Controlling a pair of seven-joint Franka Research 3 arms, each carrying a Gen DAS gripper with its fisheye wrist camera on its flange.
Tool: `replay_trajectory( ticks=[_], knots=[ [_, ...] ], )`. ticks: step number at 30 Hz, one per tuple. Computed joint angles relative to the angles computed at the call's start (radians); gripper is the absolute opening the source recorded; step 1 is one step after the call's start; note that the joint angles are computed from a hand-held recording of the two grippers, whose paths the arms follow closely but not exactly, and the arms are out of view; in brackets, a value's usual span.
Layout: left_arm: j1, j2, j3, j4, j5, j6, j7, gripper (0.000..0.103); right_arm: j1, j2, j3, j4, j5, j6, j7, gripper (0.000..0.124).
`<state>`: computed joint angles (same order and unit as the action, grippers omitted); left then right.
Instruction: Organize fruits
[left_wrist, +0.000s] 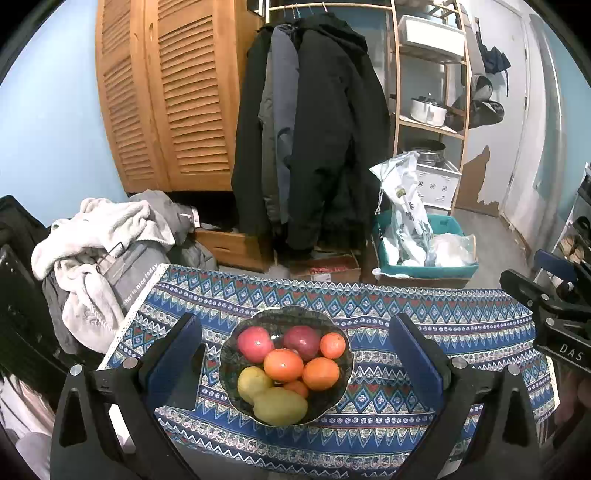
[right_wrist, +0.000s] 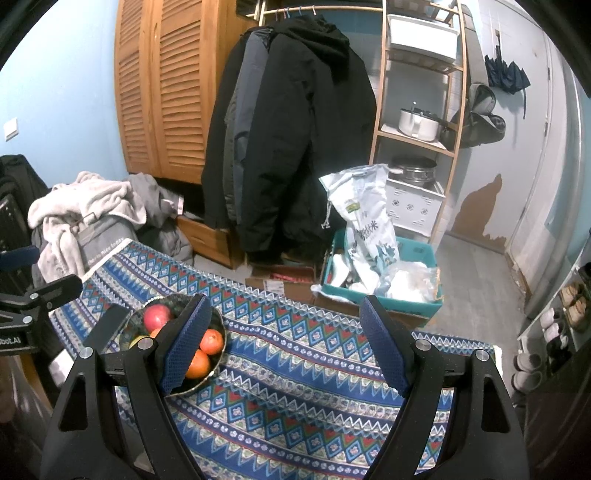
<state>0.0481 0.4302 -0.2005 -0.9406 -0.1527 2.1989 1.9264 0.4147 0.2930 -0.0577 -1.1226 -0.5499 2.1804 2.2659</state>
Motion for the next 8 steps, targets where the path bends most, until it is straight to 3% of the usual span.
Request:
replay_trajectory(
  ticks=[8],
  knots=[
    [0.003, 0.001, -0.003, -0.001, -0.006, -0.001, 0.018, 0.102, -0.01, -0.028, 0.007, -0.043, -0.001, 0.01, 0.0, 0.081]
  ],
)
